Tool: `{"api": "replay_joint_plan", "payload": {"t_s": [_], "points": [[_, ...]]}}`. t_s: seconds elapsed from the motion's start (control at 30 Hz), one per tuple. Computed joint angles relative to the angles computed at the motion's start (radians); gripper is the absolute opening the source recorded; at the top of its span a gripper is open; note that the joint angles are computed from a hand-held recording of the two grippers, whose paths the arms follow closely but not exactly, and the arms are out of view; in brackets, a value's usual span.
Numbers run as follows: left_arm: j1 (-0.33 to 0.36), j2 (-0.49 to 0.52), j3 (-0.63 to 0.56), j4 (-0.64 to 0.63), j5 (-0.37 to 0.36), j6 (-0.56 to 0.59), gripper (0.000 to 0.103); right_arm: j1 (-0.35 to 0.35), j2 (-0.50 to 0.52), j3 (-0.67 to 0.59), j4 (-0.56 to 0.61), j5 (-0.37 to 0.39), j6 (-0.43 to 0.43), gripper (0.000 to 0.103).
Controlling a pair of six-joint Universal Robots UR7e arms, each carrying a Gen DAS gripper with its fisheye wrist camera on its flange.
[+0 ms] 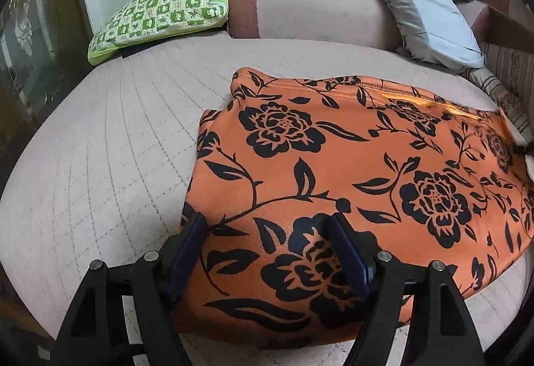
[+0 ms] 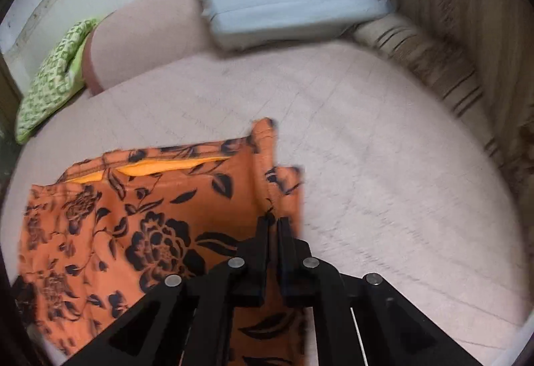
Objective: Fold small clothes
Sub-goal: 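Grasp the folded blouse edge with the left gripper and tuck it under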
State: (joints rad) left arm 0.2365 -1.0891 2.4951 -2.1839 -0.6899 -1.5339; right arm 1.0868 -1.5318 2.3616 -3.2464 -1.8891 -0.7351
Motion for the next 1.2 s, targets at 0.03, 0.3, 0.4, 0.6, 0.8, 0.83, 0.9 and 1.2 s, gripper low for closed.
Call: {"api": "replay_joint_plan", "payload": {"t_s": [0.03,0.3,0.4,0.6,0.8,0.83,0.9,1.2], "points": [[0.005,0.007,-0.003,-0.003,0.002,0.003,0.078,-0.02,0.01,-0.025,0.053,-0.012,0.043,0.006],[-0.053,-0.043,0.021,0.06,0.054,-0.093,0.078,-0.046,-0.177,0.082,0.001,0.229,-0.005,0.077],[-0.028,-0.038,0.003,0.119,0.039,-0.123,0.078,-0.057,-0.206,0.089,0.121,0.243,-0.04,0.077],[-0.014,-0.139,0.043,0.159,0.002,-0.27,0.064,-0.094,-0.15,0.042,0.16,0.154,0.065,0.077],[-0.007,-0.211,0.122,-0.028,-0.013,-0.244,0.064,-0.053,-0.187,0.146,-0.04,0.192,-0.056,0.077],[-0.02,-0.214,0.125,-0.032,-0.001,-0.237,0.064,-0.075,-0.194,0.174,-0.078,0.214,-0.068,0.077],[-0.036,-0.201,0.112,-0.012,0.036,-0.218,0.064,-0.106,-0.218,0.205,-0.098,0.248,-0.082,0.077],[0.028,-0.35,0.189,-0.231,-0.101,0.009,0.043,-0.322,-0.333,0.36,-0.18,0.548,-0.24,0.077]]}}
